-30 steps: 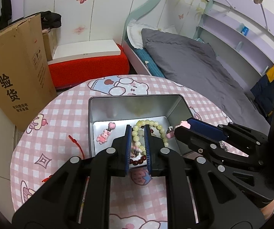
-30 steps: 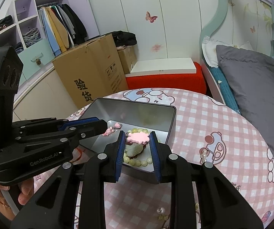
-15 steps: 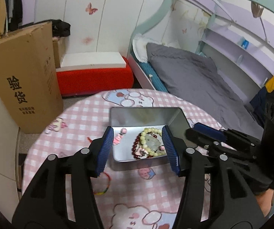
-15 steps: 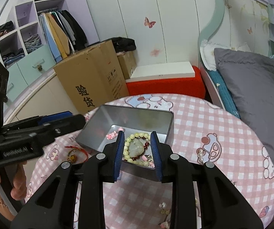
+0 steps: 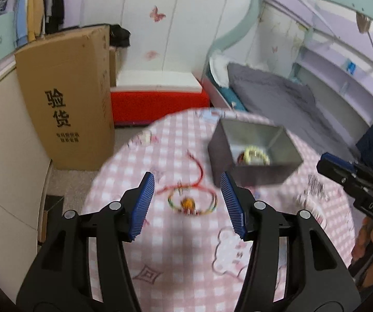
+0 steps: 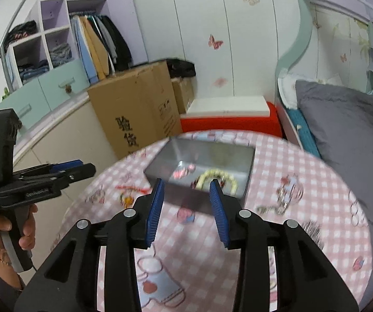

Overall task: Organize jewelry
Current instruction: 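Grasp the red string bracelet with the left tool while the right tool grasps a pink heart earring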

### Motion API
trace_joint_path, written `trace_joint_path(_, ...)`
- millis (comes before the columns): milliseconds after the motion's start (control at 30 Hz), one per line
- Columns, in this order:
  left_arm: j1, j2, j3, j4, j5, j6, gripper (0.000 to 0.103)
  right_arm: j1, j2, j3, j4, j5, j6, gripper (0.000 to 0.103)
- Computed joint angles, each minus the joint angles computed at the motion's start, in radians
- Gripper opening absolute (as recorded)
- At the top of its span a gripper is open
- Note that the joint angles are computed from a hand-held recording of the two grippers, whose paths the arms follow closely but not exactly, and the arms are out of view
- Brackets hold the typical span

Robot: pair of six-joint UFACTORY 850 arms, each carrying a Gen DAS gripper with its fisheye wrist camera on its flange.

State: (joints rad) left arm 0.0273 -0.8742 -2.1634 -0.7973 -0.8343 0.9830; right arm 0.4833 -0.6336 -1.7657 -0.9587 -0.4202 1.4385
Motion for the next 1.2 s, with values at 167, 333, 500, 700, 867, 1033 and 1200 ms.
trace_joint_path(167, -0.027, 0.006, 0.069, 0.044, -0.008, 0.105, 0.053, 0.005, 0.008, 0.041, 0.051, -0.015, -0.008, 0.034)
trace_joint_path(333, -0.058, -0.031, 0.045, 0.122, 0.014, 0.077, 0.054, 0.002, 0.031, 0.095, 0.069, -0.033, 0.015, 0.034)
trace_joint_path(500, -0.074, -0.058, 0.013, 0.158, 0.039, 0.056, 0.046, -0.004, 0.059, 0.151, 0.057, -0.046, 0.054, 0.034)
trace_joint_path(700, -0.065, -0.052, 0.012, 0.145, 0.047, 0.026, 0.008, -0.013, 0.109, 0.238, 0.032, -0.059, 0.113, 0.034)
trace_joint_path(867, -0.046, -0.001, 0.065, 0.057, 0.049, 0.066, 0.008, -0.018, 0.143, 0.294, 0.026, -0.066, 0.149, 0.034)
trace_joint_path(1033, -0.026, 0.046, 0.099, -0.05, -0.022, 0.115, 0.008, -0.014, 0.178, 0.345, 0.028, -0.067, 0.149, 0.034)
trace_joint_path(1200, -0.018, 0.101, 0.165, -0.134, -0.066, 0.183, 0.008, -0.001, 0.171, 0.347, 0.065, -0.072, 0.058, 0.034)
